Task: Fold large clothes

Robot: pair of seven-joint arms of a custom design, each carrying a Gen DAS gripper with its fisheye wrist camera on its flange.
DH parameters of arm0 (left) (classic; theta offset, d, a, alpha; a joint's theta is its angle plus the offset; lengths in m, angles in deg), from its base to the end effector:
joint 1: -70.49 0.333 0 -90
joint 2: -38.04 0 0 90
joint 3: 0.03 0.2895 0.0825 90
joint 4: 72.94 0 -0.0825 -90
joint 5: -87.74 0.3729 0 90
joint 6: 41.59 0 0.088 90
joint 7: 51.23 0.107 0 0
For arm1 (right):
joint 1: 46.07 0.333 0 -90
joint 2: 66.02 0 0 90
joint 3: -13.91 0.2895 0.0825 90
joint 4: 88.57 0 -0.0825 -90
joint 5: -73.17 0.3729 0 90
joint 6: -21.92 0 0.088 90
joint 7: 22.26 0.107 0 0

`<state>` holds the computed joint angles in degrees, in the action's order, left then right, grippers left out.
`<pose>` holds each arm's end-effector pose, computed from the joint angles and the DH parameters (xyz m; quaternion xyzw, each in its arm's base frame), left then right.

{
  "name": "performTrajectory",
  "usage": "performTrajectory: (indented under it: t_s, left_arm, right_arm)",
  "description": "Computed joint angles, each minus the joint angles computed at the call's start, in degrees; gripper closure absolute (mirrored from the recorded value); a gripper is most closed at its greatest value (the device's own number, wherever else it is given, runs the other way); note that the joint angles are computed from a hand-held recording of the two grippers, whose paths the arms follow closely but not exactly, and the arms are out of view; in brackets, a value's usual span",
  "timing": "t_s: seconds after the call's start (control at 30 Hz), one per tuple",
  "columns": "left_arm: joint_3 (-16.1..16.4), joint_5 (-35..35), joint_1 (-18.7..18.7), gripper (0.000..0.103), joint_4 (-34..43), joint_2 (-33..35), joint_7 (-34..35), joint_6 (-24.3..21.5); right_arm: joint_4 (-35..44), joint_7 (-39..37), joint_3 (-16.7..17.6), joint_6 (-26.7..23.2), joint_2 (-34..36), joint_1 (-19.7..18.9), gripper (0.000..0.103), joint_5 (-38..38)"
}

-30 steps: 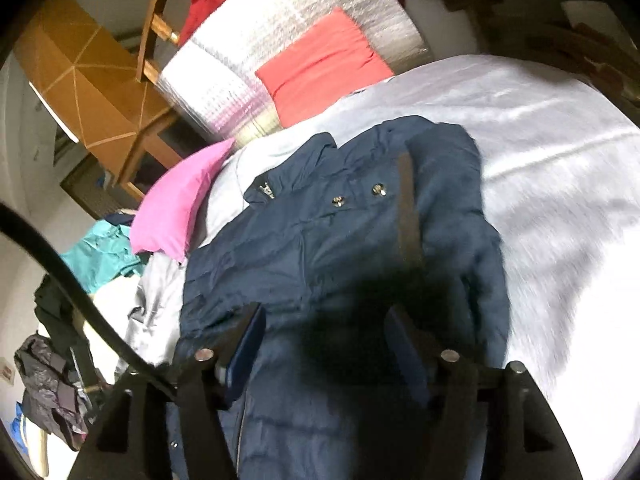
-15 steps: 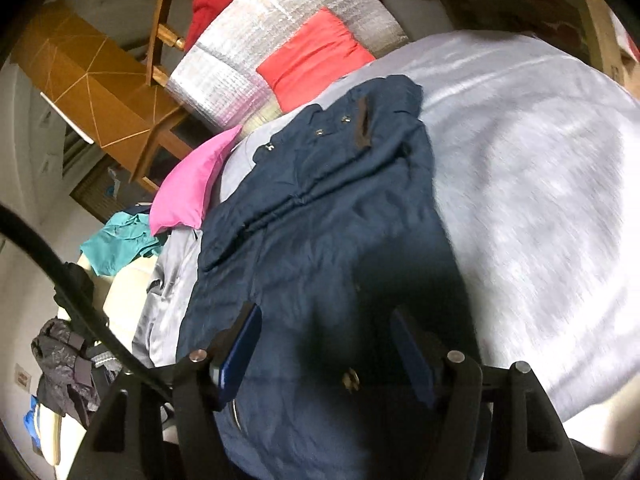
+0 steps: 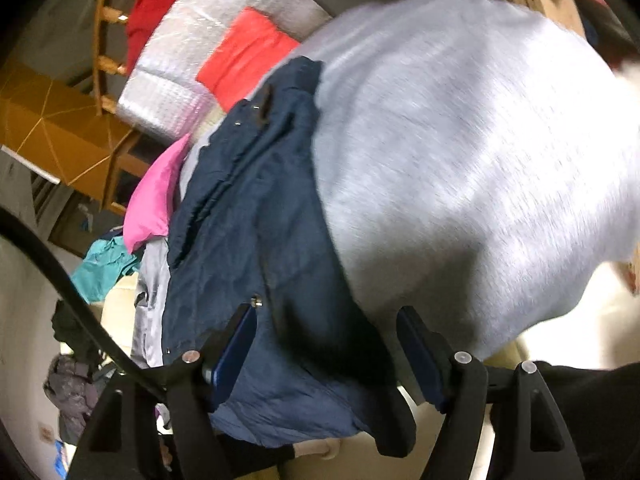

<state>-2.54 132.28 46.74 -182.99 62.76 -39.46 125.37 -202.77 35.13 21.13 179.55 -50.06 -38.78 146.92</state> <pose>0.5540 -0.3193 0.3022 -0.7363 0.5994 -0.2796 0.1428 0.5967 0.1110 0.3344 -0.5373 0.7369 0.0672 0.4047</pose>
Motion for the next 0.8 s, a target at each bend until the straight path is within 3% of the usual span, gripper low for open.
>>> performTrajectory:
  t_s: [0.07, 0.23, 0.37, 0.43, 0.53, 0.63, 0.73, 0.8]
  left_arm:
    - [0.7, 0.5, -0.2, 0.034, -1.3, -0.8, -1.8, 1.6]
    - [-2.2, -6.0, 2.8, 0.029, -3.7, -1.2, 0.5, 2.4]
    - [-7.6, -13.3, 5.9, 0.021, -1.9, 0.9, 11.7, 0.2]
    - [-6.0, -12.1, 3.5, 0.021, -0.9, 1.0, 12.6, -1.8]
    - [-4.9, -12.3, 2.4, 0.021, -1.8, 0.5, 12.7, 0.0]
    - [-4.1, -13.6, 2.8, 0.033, -4.1, -0.3, 11.6, 4.6]
    - [-4.0, -15.4, 3.2, 0.034, -5.0, -0.4, 12.0, 6.4]
    - [-3.9, -16.1, 2.9, 0.032, -4.4, 0.0, 12.9, 5.1]
  right_arm:
    - [0.3, 1.3, -0.3, -1.3, 0.6, -0.2, 0.027, -1.0]
    - [2.1, 6.1, -0.5, -6.1, 3.3, -0.1, 0.027, -6.0]
    - [3.7, 10.7, -0.2, -10.2, 5.7, 1.1, 0.028, -15.6]
    - [2.6, 8.0, 0.7, -8.4, 4.8, 1.9, 0.045, -17.3]
    - [1.1, 5.7, 1.4, -5.6, 3.5, 2.4, 0.057, -18.1]
    - [1.5, 6.1, 1.5, -6.6, 4.1, 1.6, 0.058, -16.5]
    - [2.0, 8.1, 1.2, -7.3, 4.7, 1.9, 0.053, -17.5]
    - [2.4, 8.6, 1.2, -7.6, 5.2, 1.8, 0.051, -17.8]
